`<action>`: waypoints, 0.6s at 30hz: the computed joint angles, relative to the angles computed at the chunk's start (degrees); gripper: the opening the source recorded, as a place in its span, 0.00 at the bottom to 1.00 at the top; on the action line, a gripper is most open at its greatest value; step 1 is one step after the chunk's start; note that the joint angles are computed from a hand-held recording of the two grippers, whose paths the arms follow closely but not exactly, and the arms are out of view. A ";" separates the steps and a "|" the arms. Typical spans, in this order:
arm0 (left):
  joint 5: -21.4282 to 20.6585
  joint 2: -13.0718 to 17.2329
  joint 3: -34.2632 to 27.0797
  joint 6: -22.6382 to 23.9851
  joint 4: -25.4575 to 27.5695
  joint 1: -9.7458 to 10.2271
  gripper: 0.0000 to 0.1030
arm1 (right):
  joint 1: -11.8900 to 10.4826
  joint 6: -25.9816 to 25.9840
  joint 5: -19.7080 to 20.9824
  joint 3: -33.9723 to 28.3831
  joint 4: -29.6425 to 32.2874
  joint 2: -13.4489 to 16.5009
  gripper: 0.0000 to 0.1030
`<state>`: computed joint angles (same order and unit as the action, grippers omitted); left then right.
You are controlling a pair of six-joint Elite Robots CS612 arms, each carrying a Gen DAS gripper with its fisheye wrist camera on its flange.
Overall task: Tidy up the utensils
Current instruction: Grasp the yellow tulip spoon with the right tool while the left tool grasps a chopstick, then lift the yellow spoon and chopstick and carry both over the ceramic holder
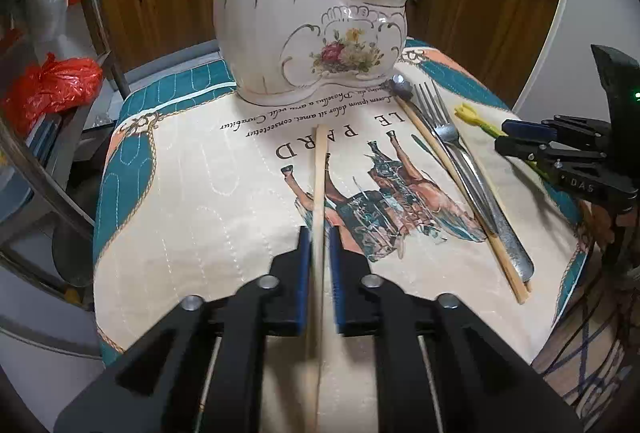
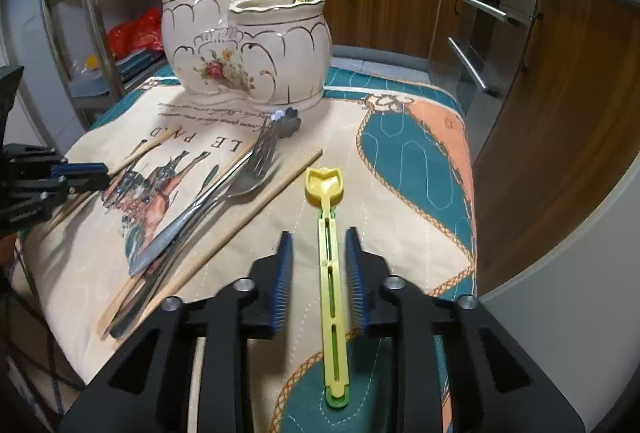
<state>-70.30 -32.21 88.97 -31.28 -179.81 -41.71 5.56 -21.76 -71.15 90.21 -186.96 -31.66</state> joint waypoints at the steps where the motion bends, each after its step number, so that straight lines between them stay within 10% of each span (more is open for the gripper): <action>1: -0.03 0.07 0.07 -0.17 -0.49 -0.04 0.23 | 0.07 -0.22 -0.25 -0.12 0.11 0.02 0.31; 7: 1.19 0.53 -0.05 -0.34 -1.81 -0.36 0.28 | 0.14 -0.10 -0.95 -0.85 0.70 0.31 0.23; 12: 3.02 0.56 -0.50 0.59 -0.30 -0.30 0.07 | -0.05 -0.61 0.61 -0.95 1.33 0.32 0.11; 18: 2.20 0.52 0.03 2.70 -2.91 -0.08 0.06 | -0.64 0.53 2.85 -0.40 -2.63 0.34 0.11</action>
